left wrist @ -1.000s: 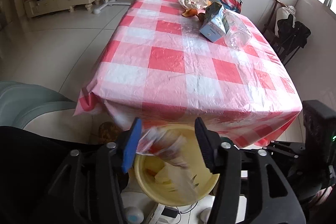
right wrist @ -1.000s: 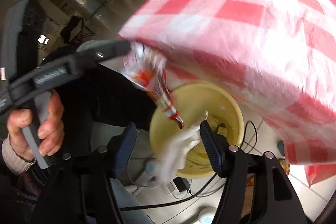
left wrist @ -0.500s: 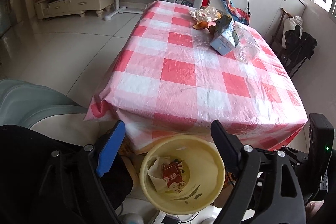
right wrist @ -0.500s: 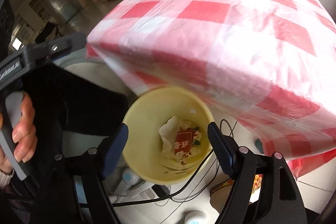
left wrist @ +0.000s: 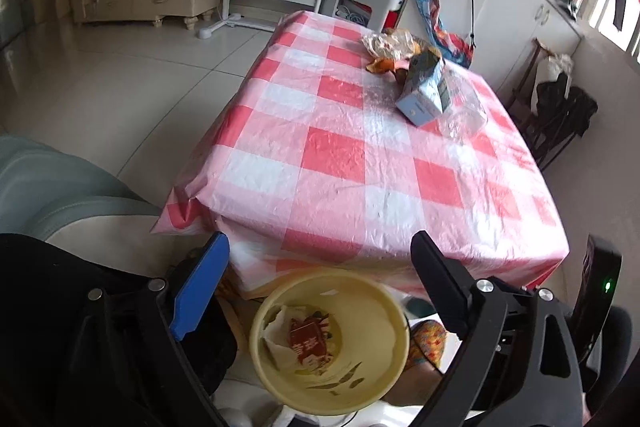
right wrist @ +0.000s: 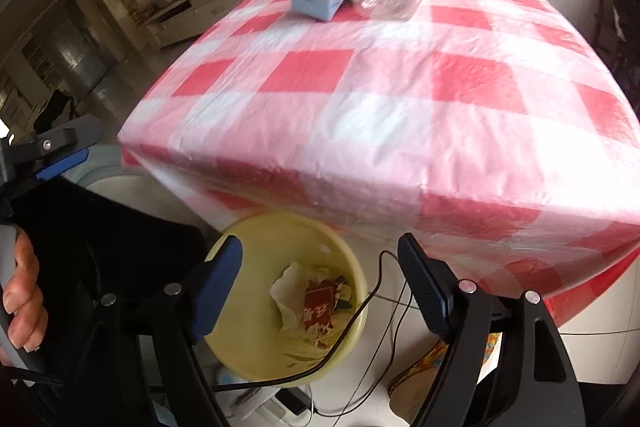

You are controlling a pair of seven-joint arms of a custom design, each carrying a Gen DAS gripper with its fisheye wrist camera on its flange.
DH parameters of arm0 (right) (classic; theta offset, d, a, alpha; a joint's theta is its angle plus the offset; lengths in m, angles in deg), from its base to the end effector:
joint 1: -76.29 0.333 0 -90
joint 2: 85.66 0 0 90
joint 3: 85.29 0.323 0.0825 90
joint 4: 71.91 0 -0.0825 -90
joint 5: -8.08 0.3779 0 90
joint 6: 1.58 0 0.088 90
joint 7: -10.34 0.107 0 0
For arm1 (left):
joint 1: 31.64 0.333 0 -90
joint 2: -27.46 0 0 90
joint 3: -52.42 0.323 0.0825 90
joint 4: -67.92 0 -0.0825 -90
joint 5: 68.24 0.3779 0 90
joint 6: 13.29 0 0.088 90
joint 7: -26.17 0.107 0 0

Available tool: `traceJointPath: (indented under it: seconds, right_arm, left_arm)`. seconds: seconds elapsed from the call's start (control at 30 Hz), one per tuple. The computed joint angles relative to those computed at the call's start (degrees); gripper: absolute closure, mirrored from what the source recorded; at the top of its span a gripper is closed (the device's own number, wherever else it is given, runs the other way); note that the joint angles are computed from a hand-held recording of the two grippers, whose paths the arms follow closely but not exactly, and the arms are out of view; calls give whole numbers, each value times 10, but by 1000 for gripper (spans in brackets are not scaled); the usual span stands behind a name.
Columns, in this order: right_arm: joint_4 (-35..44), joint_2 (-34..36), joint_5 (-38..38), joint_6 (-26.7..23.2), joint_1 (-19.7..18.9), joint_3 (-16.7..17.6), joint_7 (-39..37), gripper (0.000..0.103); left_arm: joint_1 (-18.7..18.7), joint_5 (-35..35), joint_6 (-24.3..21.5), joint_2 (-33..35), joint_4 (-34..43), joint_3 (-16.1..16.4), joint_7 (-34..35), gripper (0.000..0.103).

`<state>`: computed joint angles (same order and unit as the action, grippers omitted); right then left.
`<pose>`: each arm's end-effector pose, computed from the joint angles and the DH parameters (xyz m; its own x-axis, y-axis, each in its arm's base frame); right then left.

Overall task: Collect trash
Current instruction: 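Move both tools back over the table toward the milk carton and peels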

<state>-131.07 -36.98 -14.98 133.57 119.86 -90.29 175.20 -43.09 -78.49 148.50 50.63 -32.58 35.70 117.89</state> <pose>0.6184 0.5224 0.3951 -0.2770 -0.9247 -0.2611 -0.7676 0.3764 -0.5187 0.6305 -0.2966 0.4352 -0.3722 -0.8960 0.2421 -0.7825 0.1627 -0.6010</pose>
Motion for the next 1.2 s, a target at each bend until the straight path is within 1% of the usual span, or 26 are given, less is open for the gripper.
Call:
traceJointPath:
  seconds: [0.1, 0.23, 0.3, 0.33, 0.4, 0.5, 0.6, 0.67, 0.73, 0.8, 0.93, 0.97, 1.03, 1.1, 1.2]
  right_arm:
    - [6, 2, -10, -19, 10, -10, 18, 24]
    - [31, 14, -26, -61, 26, -20, 41, 24]
    - [29, 10, -43, -79, 37, -28, 61, 24]
    - [30, 6, -59, -96, 50, -38, 78, 24]
    - [16, -7, -89, -112, 64, -46, 100, 24]
    - [23, -14, -141, -159, 88, -56, 125, 20]
    - [31, -16, -171, -191, 92, -53, 133, 18]
    - [28, -20, -185, -195, 90, -49, 139, 18]
    - [28, -23, -196, -198, 89, -46, 145, 18]
    - [24, -29, -210, -187, 88, -46, 156, 18]
    - [22, -39, -256, -156, 86, -55, 149, 13]
    - [19, -42, -263, -148, 84, -55, 148, 13]
    - [8, -50, -270, -123, 72, -54, 148, 13]
    - [4, -54, -271, -109, 62, -52, 143, 13]
    - [15, -50, -268, -98, 43, -52, 121, 13]
  left_arm:
    - [-3, 4, 4, 3, 3, 4, -6, 14]
    - [-3, 5, 26, 10, 2, 3, -12, 14]
    - [-2, 5, 30, 13, 5, 1, -14, 13]
    - [3, -1, 35, 15, 6, -5, -12, 12]
    - [8, -8, 43, 17, 7, -11, -11, 11]
    - [22, -28, 57, 22, 9, -26, -5, 11]
    - [22, -30, 62, 26, 13, -26, -6, 10]
    - [21, -28, 68, 27, 13, -25, -6, 10]
    - [31, -36, 73, 27, 12, -36, 2, 10]
    - [46, -50, 72, 28, 12, -54, 18, 10]
    - [56, -67, 68, 20, 2, -66, 44, 10]
    - [50, -66, 69, 18, 0, -61, 43, 10]
    - [27, -47, 68, 15, 4, -37, 27, 9]
    - [11, -28, 59, 24, 25, -22, 18, 9]
    - [4, -15, 41, 40, 65, -20, 20, 8]
